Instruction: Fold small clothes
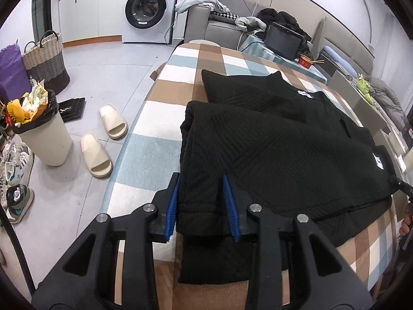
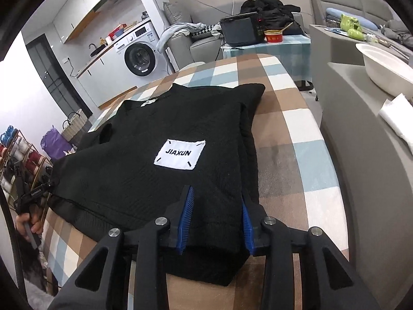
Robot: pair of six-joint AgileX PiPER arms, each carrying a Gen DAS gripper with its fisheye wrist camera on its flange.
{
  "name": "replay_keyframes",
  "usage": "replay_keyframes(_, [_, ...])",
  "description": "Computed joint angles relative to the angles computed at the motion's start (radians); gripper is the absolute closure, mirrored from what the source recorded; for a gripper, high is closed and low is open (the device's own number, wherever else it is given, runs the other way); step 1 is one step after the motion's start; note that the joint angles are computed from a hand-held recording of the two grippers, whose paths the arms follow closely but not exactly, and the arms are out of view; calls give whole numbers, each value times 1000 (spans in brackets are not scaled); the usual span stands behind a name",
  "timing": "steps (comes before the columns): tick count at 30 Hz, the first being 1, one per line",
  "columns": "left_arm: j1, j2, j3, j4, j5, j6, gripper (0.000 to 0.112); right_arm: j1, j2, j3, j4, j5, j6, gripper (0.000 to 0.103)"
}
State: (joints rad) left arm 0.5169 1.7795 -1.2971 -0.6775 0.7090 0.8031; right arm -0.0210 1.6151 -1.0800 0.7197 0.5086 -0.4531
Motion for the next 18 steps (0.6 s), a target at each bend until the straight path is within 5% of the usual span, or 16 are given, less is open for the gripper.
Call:
replay_keyframes(11, [5,-59,30,-23,-2,17,83,38,0,-18,-37,-17,50,68])
replay_keyframes(15, [16,-73,33,-48,-2,26,103,66,13,-42,-135,-41,141,92])
replay_keyframes(18, [23,-69,7,-90,-7,25,107,75,-16,-28,-121,-102,123,96])
